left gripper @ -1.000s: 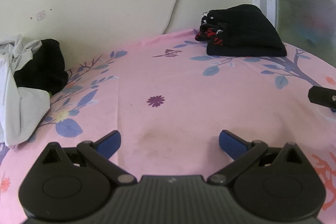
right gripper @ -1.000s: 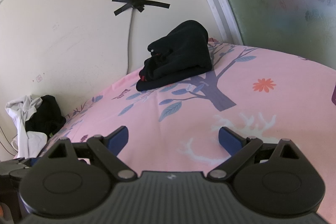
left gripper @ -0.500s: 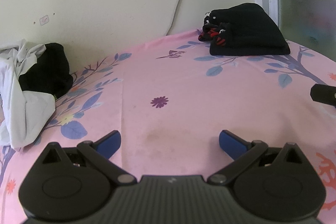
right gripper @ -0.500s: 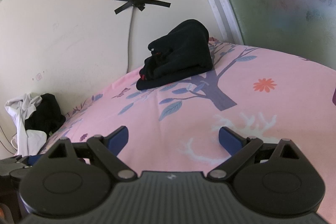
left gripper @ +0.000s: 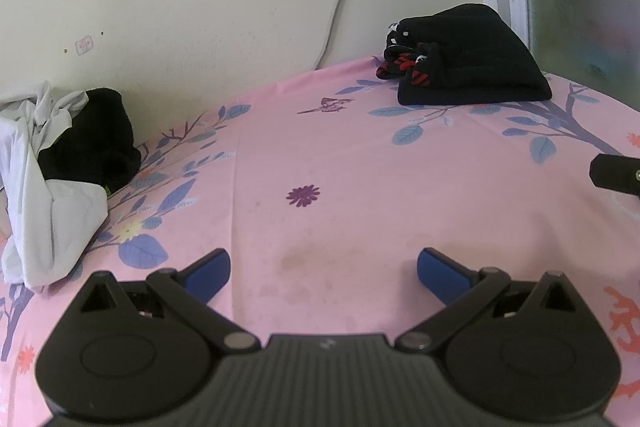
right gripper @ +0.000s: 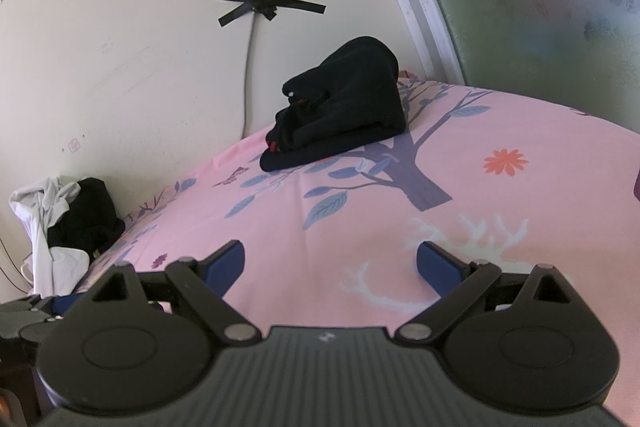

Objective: Fold small clothes

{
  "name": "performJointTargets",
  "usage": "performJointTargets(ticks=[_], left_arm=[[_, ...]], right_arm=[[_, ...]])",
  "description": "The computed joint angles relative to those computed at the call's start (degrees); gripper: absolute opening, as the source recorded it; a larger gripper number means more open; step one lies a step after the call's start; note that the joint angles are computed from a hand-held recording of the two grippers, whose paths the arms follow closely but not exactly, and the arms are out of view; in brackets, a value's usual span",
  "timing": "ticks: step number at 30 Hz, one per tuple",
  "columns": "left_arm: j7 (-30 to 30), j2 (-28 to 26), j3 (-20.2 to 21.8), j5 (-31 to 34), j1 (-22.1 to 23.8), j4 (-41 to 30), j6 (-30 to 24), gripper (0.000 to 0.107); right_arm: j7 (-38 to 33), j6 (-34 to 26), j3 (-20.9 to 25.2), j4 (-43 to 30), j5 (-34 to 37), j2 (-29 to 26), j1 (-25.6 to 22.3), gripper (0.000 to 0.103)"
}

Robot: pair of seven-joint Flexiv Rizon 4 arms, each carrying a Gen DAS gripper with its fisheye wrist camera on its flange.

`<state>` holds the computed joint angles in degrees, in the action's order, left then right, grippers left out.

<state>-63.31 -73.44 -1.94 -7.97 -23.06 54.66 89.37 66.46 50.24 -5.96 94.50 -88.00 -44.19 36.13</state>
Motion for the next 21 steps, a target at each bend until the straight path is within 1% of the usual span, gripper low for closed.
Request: performJointTargets(ticks=[21], left_arm=[[0.37,-0.02,0.35,0.33,-0.18,0.22,0.82,0.103]], right_arm=[[0.88,0.44,0.11,0.08,-1.10,0.00,-0.43,0.091]])
